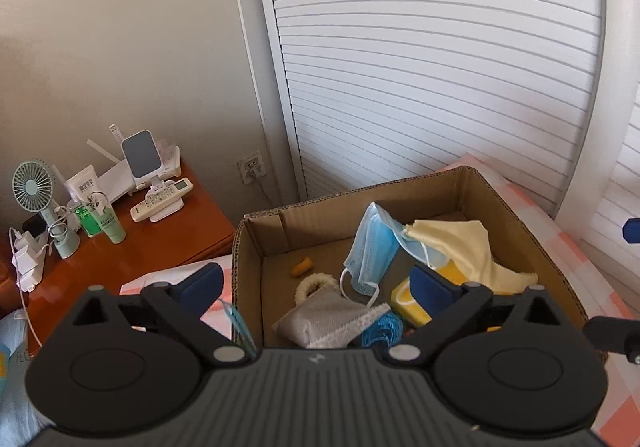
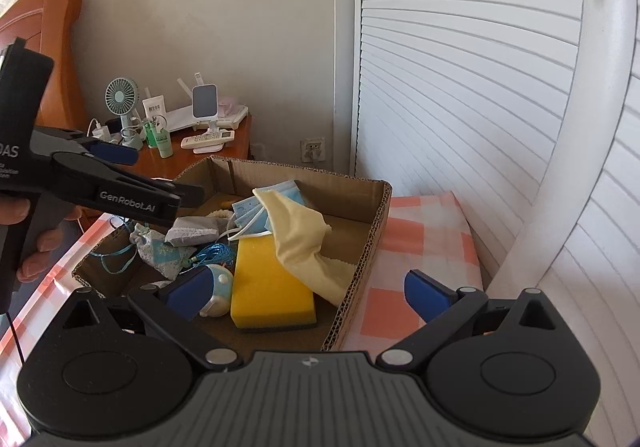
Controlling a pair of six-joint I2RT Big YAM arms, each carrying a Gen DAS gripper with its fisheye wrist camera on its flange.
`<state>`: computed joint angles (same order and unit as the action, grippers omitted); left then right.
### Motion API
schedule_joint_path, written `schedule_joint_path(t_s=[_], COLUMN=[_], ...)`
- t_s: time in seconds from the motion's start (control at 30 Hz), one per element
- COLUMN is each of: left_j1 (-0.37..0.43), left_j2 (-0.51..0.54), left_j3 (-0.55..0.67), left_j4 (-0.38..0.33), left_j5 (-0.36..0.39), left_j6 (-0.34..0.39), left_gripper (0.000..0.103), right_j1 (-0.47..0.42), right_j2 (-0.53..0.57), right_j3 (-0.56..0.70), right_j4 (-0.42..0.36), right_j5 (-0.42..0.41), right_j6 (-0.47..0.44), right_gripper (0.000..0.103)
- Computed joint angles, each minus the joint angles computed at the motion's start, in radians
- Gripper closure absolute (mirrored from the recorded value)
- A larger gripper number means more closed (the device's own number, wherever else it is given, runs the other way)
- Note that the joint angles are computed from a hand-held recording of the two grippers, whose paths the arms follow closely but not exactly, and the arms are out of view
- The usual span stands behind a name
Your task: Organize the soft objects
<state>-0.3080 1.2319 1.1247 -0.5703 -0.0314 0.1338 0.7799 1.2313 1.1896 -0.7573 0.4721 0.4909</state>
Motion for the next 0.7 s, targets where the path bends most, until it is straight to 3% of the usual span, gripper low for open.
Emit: schedule_joint_path(t_s=[0.17,0.4,0.57,0.7], left_j1=[-0.001,0.005,-0.006,-0.037], left_j2=[-0.148,-0.355,-0.466,-0.502], left_j3=[-0.081,-0.17,-0.218,-0.231], left_j4=[-0.071,-0.238,-0.295,-0.319], left_j5=[-0.066,-0.041,-0.056,-0.094], left_j6=[-0.01,-0.085,-0.172,-0.188], left_gripper=[0.001,0.001,0.001,0.001], right_j1=[0.088,0.225,0.311,0.345], right_j2=[0.016,0.035,0.054,0.055], right_j3=[0.044,0.098,0.133,0.137], right_j4=[-0.136,-0.33,-0.478,-0.524], right_j5=[0.108,0.211,0.27,0.269], right_j6=[0.108,0.351,0.559,0.635], right_gripper=[0.0,0.0,0.0,0.0])
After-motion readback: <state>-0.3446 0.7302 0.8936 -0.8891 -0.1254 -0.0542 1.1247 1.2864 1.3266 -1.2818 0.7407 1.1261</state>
